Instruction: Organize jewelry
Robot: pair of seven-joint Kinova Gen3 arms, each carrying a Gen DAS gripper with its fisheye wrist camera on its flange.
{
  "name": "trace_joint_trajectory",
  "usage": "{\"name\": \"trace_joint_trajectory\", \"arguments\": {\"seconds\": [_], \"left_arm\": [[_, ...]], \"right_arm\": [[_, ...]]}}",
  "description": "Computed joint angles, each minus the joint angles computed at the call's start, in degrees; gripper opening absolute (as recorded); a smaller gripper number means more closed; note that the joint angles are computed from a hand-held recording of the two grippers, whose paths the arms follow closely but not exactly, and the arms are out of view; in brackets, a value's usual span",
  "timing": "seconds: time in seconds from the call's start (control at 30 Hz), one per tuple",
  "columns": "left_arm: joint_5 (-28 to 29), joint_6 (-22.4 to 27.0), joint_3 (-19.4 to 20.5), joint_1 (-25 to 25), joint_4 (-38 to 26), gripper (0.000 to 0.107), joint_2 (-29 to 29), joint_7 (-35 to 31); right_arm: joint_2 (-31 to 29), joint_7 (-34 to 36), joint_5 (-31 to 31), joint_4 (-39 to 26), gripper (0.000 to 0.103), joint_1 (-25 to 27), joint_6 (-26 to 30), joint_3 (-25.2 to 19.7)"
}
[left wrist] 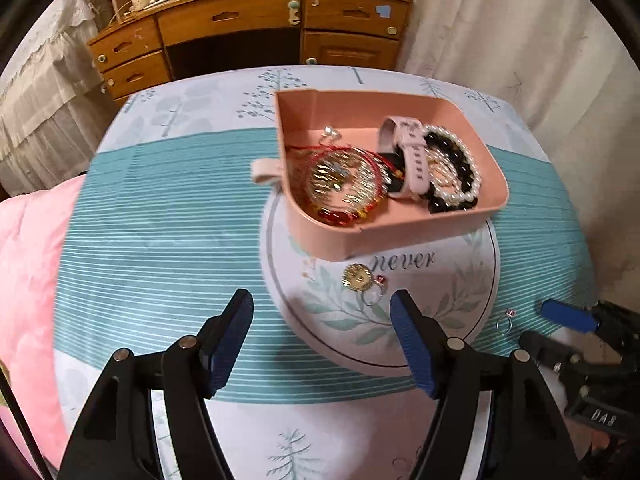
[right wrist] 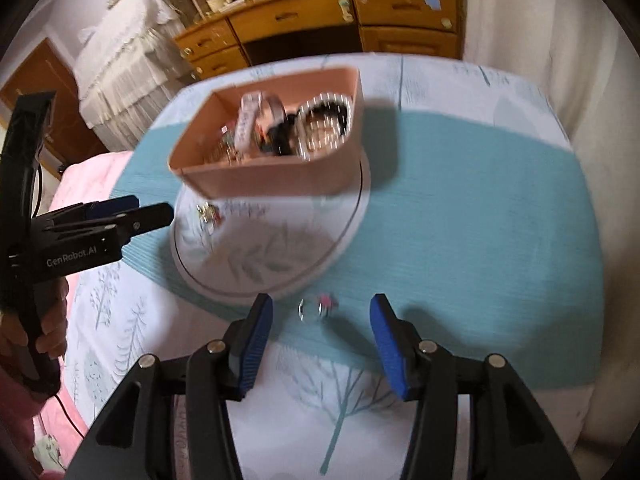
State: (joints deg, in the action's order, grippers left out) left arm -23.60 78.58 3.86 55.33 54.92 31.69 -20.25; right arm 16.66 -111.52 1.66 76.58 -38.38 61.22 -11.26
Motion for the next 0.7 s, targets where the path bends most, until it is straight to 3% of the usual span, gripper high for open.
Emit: {"name": "trace_joint_trajectory", "arguments": {"seconds": [0.2, 0.33, 0.47, 0.63, 0.7], "left_arm": [[-2.0, -2.7, -0.8, 2.1, 0.8, 0.069, 1.9, 2.8], [-5.2, -7.2, -2.3, 4.6, 4.0, 0.069, 1.4, 8.0], [-7.6, -5.2, -2.7, 6.0, 1.9, 0.068, 3.5, 9.3], [-9.7, -0.9, -3.4, 7.6, -2.3, 0.056, 6.6, 7.3], [-10.1, -0.9, -3.5, 7.9, -3.1, 0.045, 7.2, 5.5]], "right_arm": [[-1.0, -6.5, 7.0, 3.5, 0.051, -4.6, -2.0, 0.4], [-0.9, -8.2, 10.2, 4.8, 0.051, -6.0, -3.4, 0.3], [-0.9, -10.5, 15.4, 6.2, 0.051, -7.9, -5.1, 0.7], [-1.2, -9.2, 17.2, 7.7, 0.045, -7.9, -7.4, 0.2], [-1.2, -8.1, 18.2, 8.2, 0.036, -8.1, -8.2, 0.0]]}}
